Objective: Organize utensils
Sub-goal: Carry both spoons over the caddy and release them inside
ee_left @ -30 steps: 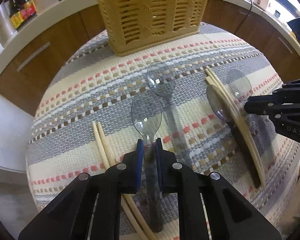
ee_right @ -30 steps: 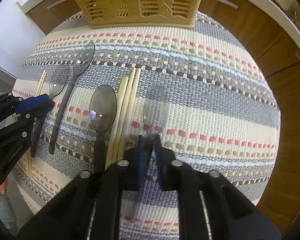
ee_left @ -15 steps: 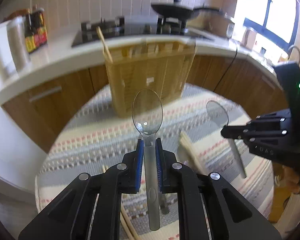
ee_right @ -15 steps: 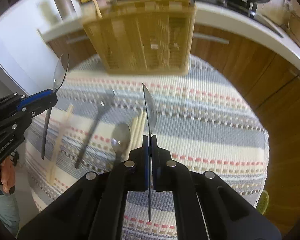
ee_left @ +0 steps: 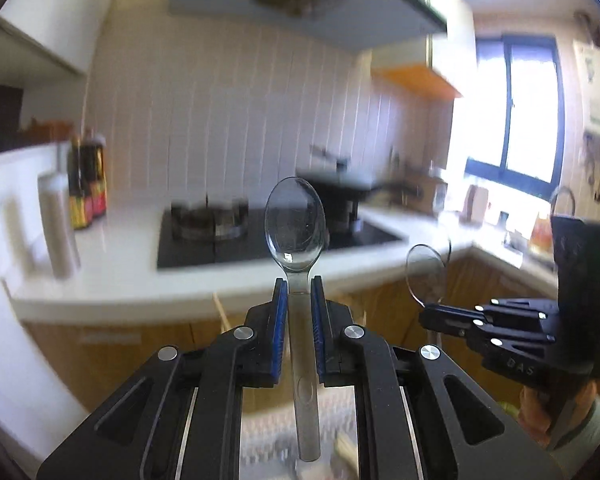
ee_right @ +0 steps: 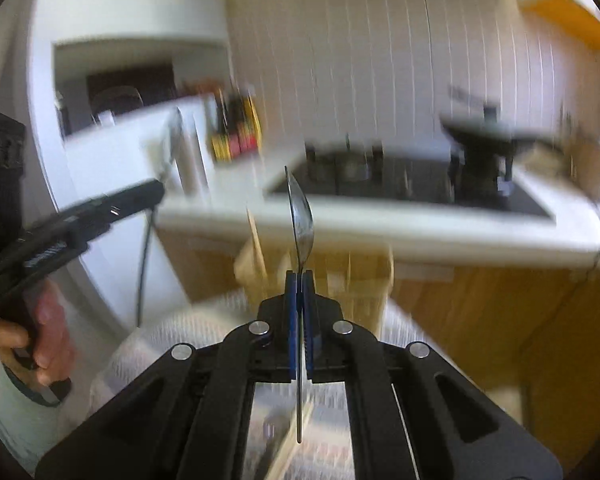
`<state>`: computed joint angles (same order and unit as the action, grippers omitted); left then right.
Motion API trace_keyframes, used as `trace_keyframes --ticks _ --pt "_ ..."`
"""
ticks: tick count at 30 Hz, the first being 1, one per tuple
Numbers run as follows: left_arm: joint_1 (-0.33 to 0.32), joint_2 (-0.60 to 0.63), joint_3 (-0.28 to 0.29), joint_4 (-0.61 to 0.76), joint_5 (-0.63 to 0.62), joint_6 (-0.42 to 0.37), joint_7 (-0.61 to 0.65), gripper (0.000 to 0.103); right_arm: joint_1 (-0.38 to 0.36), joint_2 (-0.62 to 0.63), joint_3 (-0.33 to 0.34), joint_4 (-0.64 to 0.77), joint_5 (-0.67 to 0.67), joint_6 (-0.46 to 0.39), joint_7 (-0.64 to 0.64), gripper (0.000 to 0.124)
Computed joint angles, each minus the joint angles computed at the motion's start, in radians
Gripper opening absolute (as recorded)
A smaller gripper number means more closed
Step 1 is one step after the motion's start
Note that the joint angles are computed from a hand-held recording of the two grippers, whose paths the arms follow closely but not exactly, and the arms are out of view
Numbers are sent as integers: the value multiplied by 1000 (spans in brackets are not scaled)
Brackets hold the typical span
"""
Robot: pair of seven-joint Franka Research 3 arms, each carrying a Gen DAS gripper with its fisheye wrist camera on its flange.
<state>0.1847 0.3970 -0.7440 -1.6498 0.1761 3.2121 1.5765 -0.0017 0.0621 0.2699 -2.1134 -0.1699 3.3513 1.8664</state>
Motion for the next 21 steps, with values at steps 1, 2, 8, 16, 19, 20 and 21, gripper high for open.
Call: trace_keyframes --ticks 1,2,8,16,19,20,21 --pt "5 12 -11 10 -1 25 2 10 44 6 -37 7 48 32 -48 2" --pt "18 42 -39 28 11 61 4 10 98 14 -84 14 116 85 -114 2" --pt "-189 115 182 152 10 171 -62 10 178 103 -166 132 230 213 -216 2" --pt "-267 329 235 415 89 109 -125 10 162 330 -172 390 275 202 -241 2" --pt "-263 413 208 514 132 58 -134 10 200 421 -211 488 357 175 -300 2" --pt "-266 439 202 544 140 43 -129 10 208 440 -220 506 379 171 -319 2" --pt "-269 453 203 559 142 40 -124 10 207 464 -220 531 391 168 -333 2"
